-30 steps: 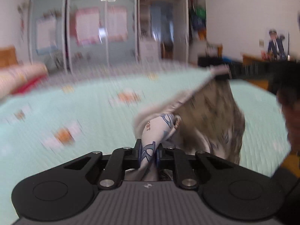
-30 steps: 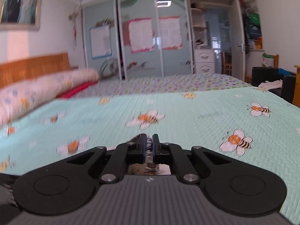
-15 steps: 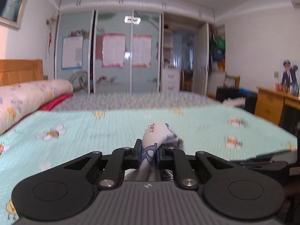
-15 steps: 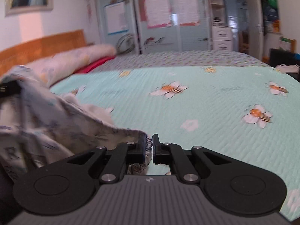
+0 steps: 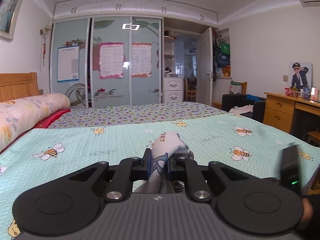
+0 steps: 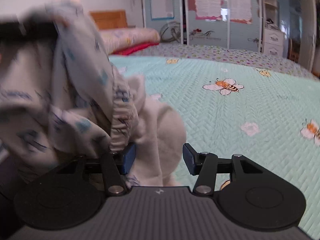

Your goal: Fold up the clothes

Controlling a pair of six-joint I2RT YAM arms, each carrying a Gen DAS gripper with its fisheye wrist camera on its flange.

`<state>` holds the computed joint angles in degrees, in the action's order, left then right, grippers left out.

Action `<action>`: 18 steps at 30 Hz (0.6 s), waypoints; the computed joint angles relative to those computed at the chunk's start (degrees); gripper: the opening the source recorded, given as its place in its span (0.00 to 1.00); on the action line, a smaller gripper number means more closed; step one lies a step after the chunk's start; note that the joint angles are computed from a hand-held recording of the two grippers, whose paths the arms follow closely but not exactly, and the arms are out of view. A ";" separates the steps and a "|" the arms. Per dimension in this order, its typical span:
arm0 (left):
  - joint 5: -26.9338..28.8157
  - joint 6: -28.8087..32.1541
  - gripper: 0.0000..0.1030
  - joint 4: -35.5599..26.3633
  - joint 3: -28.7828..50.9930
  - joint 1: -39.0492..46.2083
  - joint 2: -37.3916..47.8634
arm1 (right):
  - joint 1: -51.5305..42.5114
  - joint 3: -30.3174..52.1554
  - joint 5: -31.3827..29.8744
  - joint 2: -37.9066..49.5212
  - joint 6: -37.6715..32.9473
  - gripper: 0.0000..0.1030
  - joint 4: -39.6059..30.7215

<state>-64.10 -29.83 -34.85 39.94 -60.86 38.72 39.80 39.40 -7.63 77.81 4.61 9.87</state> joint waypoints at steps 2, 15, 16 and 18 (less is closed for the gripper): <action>1.05 -0.39 0.14 -0.63 -0.48 0.73 -1.85 | -0.98 -4.05 -1.90 -6.12 -0.12 0.54 1.62; -2.14 -7.08 0.15 -8.15 1.33 -5.15 -4.30 | -14.49 2.51 -15.67 5.30 17.04 0.04 5.08; -2.37 -7.92 0.15 -8.04 1.19 -4.78 -6.64 | -17.45 3.67 -16.18 5.71 20.87 0.04 4.93; -2.58 -7.44 0.15 -6.26 0.74 -2.54 -10.60 | -23.99 5.90 -16.69 7.30 28.13 0.04 4.04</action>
<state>-66.68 -37.27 -41.11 40.68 -63.41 28.13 15.81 45.31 -24.32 85.11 32.74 13.91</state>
